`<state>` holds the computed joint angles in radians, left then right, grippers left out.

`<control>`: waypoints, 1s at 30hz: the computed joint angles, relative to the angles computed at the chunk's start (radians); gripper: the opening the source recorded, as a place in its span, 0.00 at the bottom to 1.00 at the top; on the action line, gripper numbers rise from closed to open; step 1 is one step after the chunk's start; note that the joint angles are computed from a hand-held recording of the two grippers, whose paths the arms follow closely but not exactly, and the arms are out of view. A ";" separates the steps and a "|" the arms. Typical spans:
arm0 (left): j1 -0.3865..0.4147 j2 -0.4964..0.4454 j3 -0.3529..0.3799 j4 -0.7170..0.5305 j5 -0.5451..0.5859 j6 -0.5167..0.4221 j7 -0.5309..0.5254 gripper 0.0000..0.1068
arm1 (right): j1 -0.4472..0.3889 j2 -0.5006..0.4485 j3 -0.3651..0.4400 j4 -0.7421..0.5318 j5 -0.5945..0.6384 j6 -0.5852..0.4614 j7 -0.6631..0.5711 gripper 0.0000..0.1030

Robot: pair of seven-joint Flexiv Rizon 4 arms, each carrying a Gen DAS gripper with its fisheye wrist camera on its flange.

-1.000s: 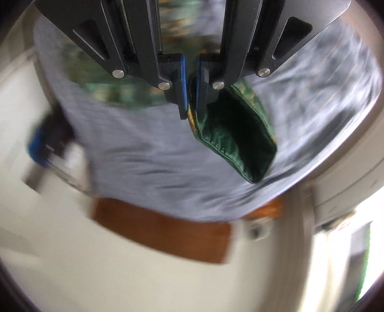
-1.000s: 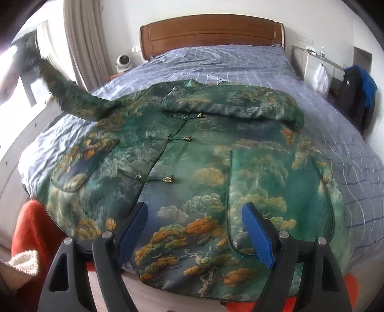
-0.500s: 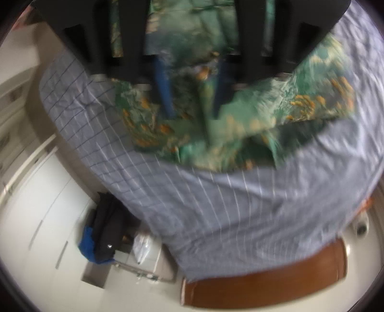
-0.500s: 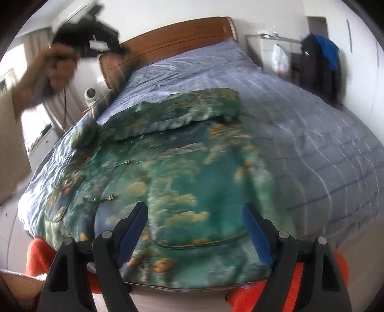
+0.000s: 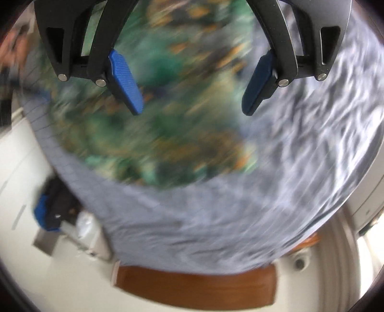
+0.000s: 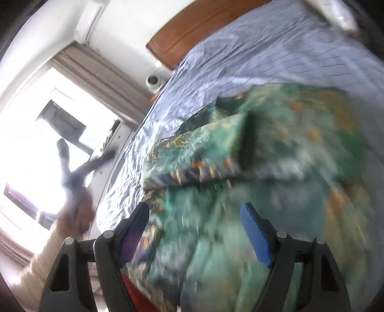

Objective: Fold large clothes

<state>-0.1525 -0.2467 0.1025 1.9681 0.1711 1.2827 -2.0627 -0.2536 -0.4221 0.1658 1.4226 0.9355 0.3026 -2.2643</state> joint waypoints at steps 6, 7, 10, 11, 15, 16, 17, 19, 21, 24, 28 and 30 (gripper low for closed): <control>0.041 0.082 0.012 0.223 -0.006 0.057 0.033 0.80 | 0.166 -0.221 -0.011 -0.197 -0.203 0.125 0.233 0.56; 0.047 0.085 0.006 0.239 -0.003 0.058 0.058 0.80 | 0.160 -0.253 0.004 -0.234 -0.213 0.086 0.255 0.33; 0.033 0.042 -0.014 0.206 0.029 0.060 0.093 0.80 | 0.182 -0.247 0.022 -0.221 -0.286 0.123 0.281 0.14; 0.020 0.021 -0.015 0.184 0.041 0.060 0.096 0.80 | 0.170 -0.236 0.042 -0.217 -0.280 0.136 0.276 0.14; -0.057 -0.093 0.021 0.060 0.078 0.077 0.013 0.80 | 0.098 -0.190 0.106 -0.226 -0.172 0.141 0.280 0.13; -0.069 -0.119 0.034 0.033 0.072 0.080 -0.007 0.80 | 0.084 -0.174 0.117 -0.232 -0.142 0.145 0.278 0.13; -0.089 -0.149 0.055 0.002 0.073 0.083 -0.039 0.80 | 0.075 -0.169 0.122 -0.247 -0.116 0.141 0.277 0.13; -0.153 -0.205 0.126 -0.078 0.092 0.064 -0.137 0.80 | 0.069 -0.151 0.131 -0.263 -0.075 0.146 0.277 0.12; -0.230 -0.249 0.227 -0.157 0.138 0.015 -0.284 0.80 | 0.059 -0.133 0.139 -0.267 -0.032 0.141 0.267 0.12; -0.220 -0.268 0.256 -0.179 0.136 -0.022 -0.420 0.77 | 0.057 -0.102 0.134 -0.256 0.009 0.164 0.229 0.11; -0.054 -0.258 0.129 -0.075 0.032 0.081 -0.367 0.75 | 0.104 -0.123 0.084 -0.239 -0.053 0.215 0.270 0.11; -0.008 -0.259 0.087 -0.051 -0.014 0.083 -0.294 0.75 | 0.143 -0.154 0.063 -0.224 -0.125 0.249 0.283 0.11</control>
<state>-0.1608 -0.5056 0.1891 1.9173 0.1568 1.3654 -2.3569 -0.1105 -0.5763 0.2290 1.1988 0.8110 0.5516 -1.9812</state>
